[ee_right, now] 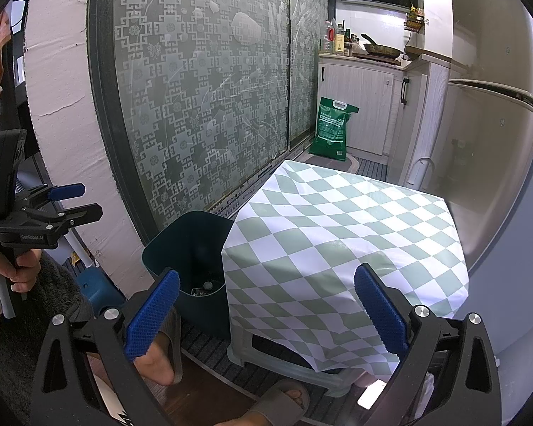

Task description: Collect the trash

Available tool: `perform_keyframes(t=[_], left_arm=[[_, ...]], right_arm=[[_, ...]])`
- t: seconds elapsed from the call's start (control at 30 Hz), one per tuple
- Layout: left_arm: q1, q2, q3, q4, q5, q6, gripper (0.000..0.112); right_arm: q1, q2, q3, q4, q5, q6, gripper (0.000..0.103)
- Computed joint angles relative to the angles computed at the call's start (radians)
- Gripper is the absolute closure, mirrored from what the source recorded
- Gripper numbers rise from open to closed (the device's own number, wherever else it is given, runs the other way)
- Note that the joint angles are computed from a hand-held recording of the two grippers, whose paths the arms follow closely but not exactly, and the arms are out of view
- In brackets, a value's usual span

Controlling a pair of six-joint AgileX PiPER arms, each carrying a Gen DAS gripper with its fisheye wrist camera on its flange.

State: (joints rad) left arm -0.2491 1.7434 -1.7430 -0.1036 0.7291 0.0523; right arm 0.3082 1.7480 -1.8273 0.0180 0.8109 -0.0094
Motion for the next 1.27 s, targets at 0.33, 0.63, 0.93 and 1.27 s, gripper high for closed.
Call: perform_keyframes(t=[0.33, 0.63, 0.93, 1.27], left_arm=[[0.003, 0.001, 0.001, -0.003, 0.000, 0.004, 0.012], [0.003, -0.001, 0.003, -0.004, -0.001, 0.006, 0.012], [0.001, 0.000, 0.002, 0.000, -0.001, 0.003, 0.012], [0.000, -0.001, 0.014, 0.002, 0.005, 0.008, 0.012]], right_arm=[[-0.001, 0.000, -0.001, 0.003, 0.001, -0.003, 0.004], [-0.009, -0.006, 0.010, 0.010, -0.003, -0.016, 0.004], [-0.011, -0.006, 0.012, 0.012, -0.003, -0.020, 0.004], [-0.011, -0.006, 0.011, 0.012, -0.002, -0.020, 0.004]])
